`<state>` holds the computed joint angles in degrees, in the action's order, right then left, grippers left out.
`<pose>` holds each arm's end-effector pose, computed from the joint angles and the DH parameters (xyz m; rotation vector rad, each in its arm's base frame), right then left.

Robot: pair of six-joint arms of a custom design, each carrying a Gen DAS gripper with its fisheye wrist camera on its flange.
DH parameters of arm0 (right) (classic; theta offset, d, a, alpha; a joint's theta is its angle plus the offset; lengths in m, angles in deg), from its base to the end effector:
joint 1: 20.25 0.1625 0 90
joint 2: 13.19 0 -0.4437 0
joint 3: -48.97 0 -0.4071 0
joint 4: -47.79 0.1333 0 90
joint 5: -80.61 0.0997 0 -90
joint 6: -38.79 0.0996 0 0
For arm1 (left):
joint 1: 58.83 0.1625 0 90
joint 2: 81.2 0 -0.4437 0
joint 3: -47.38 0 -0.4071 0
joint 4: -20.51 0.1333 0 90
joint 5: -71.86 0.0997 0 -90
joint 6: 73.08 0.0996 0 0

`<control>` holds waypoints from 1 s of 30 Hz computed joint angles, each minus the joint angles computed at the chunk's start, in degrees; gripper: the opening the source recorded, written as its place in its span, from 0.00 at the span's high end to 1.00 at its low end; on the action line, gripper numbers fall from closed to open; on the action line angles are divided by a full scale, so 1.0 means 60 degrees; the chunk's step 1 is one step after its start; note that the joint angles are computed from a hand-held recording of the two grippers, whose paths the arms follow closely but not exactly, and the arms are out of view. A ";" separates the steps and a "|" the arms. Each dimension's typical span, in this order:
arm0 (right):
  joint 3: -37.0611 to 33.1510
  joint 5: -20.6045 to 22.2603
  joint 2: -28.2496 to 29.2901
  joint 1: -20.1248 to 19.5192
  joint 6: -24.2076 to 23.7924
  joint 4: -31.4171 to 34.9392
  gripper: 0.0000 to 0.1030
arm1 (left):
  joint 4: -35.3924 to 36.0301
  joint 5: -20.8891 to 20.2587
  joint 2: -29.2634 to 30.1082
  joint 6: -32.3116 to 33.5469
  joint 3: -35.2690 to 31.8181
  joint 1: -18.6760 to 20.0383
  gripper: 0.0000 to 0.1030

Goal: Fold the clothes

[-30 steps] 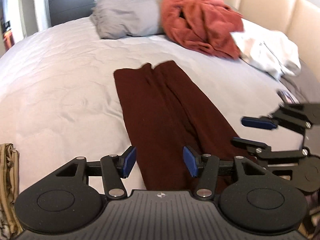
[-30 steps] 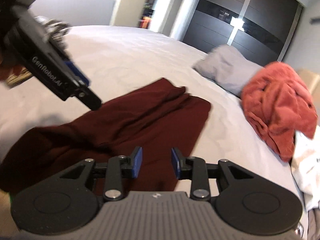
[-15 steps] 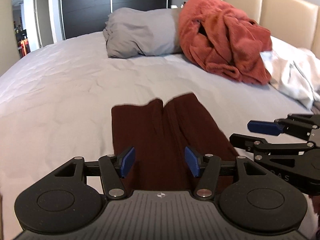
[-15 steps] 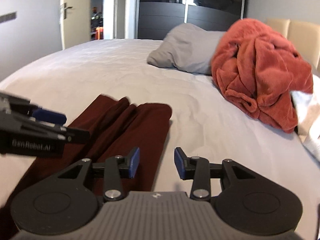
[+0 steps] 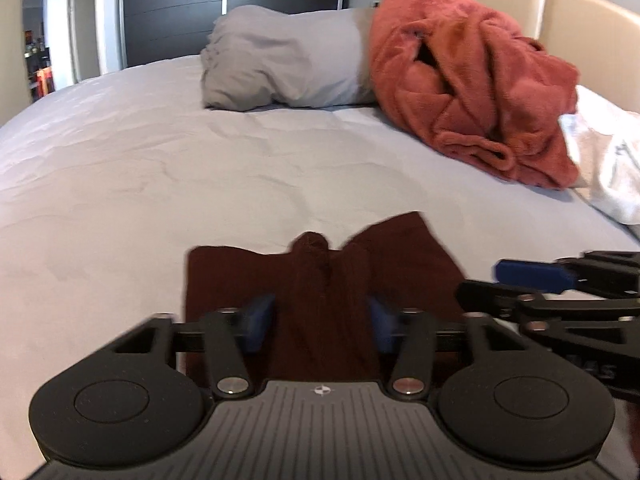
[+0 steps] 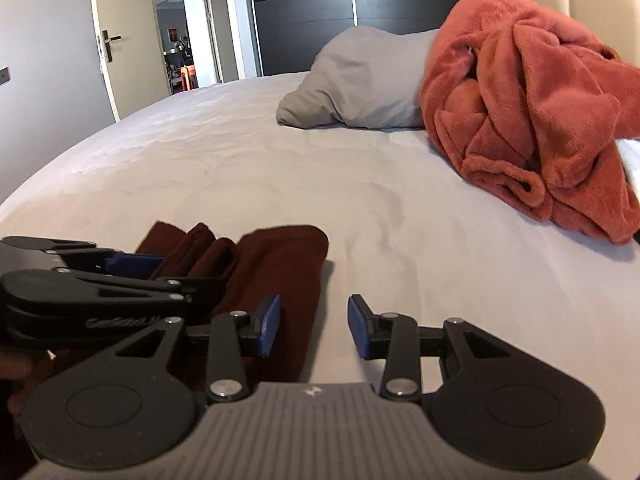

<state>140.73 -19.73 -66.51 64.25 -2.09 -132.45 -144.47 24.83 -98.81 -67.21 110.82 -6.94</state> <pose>0.0456 -0.7303 0.2830 0.6405 -2.3616 1.0040 -0.3534 -0.7766 -0.0104 0.6765 2.3368 -0.8690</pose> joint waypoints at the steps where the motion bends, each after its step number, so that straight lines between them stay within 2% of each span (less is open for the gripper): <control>1: -0.0013 0.0099 0.0013 0.0015 -0.0024 -0.0005 0.60 | -0.0003 0.0003 -0.0007 -0.0002 -0.0018 0.0031 0.77; 5: -0.0079 0.0588 0.0073 0.0082 -0.0078 0.0225 0.60 | -0.0147 0.0120 0.0058 0.0427 -0.0059 0.0015 0.84; 7: -0.0191 0.0602 0.0188 0.0149 -0.0155 0.0395 0.69 | -0.0416 0.0270 0.0123 0.0471 -0.0036 -0.0008 0.86; 8: -0.0290 0.0564 0.0260 0.0163 -0.0103 0.0504 0.69 | -0.0506 0.0331 0.0131 0.0400 -0.0023 -0.0011 0.86; 9: -0.0393 0.0577 0.0321 0.0160 -0.0017 0.0639 0.69 | -0.0655 0.0618 0.0184 0.0472 -0.0049 -0.0052 0.87; 12: -0.0582 0.0545 0.0446 0.0187 -0.0030 0.0856 0.69 | -0.1347 0.1949 0.0547 0.1614 -0.0357 -0.0239 0.88; 13: -0.0613 0.0555 0.0477 0.0198 -0.0066 0.0867 0.68 | -0.1306 0.2058 0.0521 0.1553 -0.0367 -0.0222 0.88; 15: -0.0724 0.0575 0.0574 0.0215 -0.0098 0.0940 0.68 | -0.0697 0.1319 0.0174 0.0579 -0.0143 -0.0045 0.88; 16: -0.0808 0.0531 0.0651 0.0233 -0.0168 0.1000 0.68 | -0.0571 0.1116 0.0112 0.0465 -0.0106 -0.0003 0.87; 19: -0.1058 0.0202 0.0926 0.0300 -0.0534 0.1058 0.67 | -0.0749 0.0800 0.0081 0.0964 0.0007 0.0010 0.86; 21: -0.1141 0.0102 0.1032 0.0300 -0.0687 0.1009 0.67 | -0.0592 0.0267 -0.0136 0.0832 0.0175 0.0123 0.82; 23: -0.1185 0.0185 0.1063 0.0266 -0.0752 0.1081 0.64 | -0.0461 -0.0251 -0.0358 0.0688 0.0335 0.0243 0.82; 24: -0.1195 0.0209 0.1072 0.0259 -0.0824 0.1134 0.60 | -0.0462 -0.0434 -0.0463 0.0570 0.0417 0.0292 0.79; 25: -0.1199 0.0278 0.1063 0.0247 -0.0902 0.1253 0.49 | -0.0570 -0.0697 -0.0580 0.0383 0.0537 0.0341 0.67; 27: -0.1090 0.0334 0.1058 0.0268 -0.1281 0.1229 0.34 | -0.1008 -0.1345 -0.0819 0.0001 0.0850 0.0427 0.46; 30: -0.0897 0.0237 0.1126 0.0329 -0.1847 0.0808 0.35 | -0.1602 -0.1565 -0.0989 0.0245 0.1195 0.0378 0.46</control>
